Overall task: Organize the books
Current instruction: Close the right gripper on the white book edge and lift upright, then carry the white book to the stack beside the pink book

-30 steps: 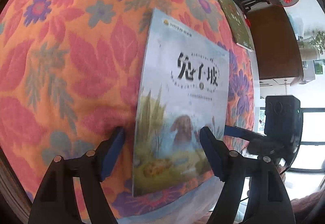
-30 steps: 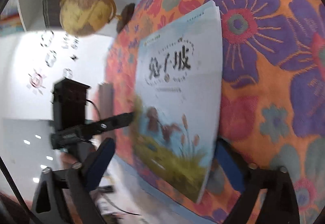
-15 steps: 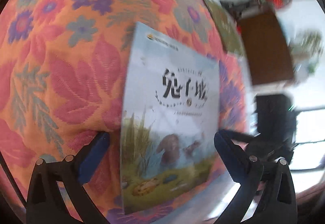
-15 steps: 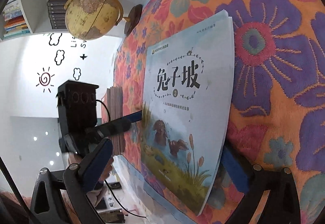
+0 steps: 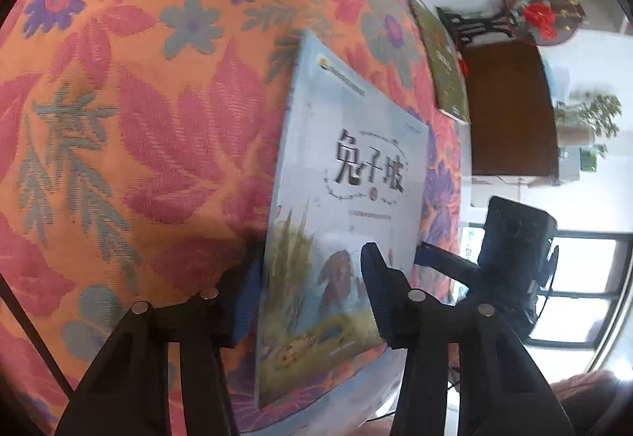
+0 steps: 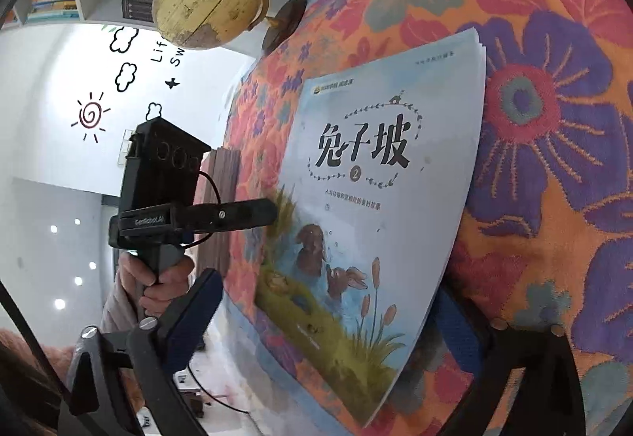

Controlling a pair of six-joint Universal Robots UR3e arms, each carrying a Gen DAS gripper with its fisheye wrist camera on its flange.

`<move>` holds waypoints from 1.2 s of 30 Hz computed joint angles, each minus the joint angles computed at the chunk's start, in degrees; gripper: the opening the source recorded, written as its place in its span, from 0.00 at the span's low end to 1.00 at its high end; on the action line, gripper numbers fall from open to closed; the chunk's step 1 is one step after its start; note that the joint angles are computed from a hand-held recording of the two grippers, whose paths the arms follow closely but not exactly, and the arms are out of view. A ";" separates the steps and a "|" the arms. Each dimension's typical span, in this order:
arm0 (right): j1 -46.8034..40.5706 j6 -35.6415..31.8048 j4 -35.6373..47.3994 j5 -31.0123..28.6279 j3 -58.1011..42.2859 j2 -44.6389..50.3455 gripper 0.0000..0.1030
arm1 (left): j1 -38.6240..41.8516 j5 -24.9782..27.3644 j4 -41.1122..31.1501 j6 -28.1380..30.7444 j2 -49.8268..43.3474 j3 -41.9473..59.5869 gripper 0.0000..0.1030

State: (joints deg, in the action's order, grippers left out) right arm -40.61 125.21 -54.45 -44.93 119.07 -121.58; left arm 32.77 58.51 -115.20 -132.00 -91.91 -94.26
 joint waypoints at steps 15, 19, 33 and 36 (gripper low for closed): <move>-4.49 3.00 -7.29 -0.13 6.65 2.10 0.11 | -4.70 3.59 1.91 -7.01 -2.61 2.44 0.19; -4.48 3.39 -7.68 -0.48 6.21 2.52 0.09 | -5.92 5.19 3.20 -8.77 -1.55 2.99 0.20; 12.29 21.11 -21.41 -1.00 2.85 -6.61 0.07 | -9.72 15.07 18.83 -5.42 18.51 -6.35 0.15; 15.88 24.97 -24.48 -0.26 2.54 -6.34 0.07 | -5.38 15.05 16.00 -2.77 19.83 -5.44 0.15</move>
State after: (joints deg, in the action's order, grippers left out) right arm -24.74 150.17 -78.93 -45.19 121.61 -127.91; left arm 27.39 73.56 -99.20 -134.77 -72.08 -99.70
